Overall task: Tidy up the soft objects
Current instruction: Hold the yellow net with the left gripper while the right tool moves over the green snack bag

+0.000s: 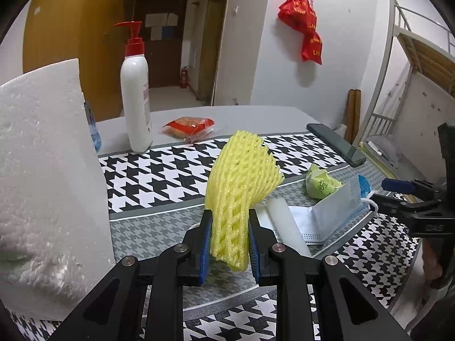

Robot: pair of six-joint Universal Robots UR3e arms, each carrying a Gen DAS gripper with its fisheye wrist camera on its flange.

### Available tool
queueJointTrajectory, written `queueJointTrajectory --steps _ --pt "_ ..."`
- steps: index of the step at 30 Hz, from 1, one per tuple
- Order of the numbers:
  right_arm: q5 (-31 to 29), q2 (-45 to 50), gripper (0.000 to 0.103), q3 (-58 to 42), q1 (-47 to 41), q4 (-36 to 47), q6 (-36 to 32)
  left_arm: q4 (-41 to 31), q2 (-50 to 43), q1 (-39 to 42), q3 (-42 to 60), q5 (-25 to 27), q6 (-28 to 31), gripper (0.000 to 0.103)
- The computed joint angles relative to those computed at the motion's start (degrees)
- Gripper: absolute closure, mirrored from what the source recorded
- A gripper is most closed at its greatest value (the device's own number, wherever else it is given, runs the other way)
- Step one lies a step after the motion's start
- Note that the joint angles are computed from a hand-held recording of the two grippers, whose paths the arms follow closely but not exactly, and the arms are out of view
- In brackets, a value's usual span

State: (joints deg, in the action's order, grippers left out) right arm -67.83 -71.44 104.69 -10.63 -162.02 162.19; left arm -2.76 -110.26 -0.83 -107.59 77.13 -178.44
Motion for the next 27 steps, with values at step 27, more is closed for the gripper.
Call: queueJointTrajectory --steps 27 --pt "15.8 -13.2 0.011 9.4 -5.0 3.3 -5.6 0.9 0.2 -0.4 -0.6 0.6 0.4 0.079"
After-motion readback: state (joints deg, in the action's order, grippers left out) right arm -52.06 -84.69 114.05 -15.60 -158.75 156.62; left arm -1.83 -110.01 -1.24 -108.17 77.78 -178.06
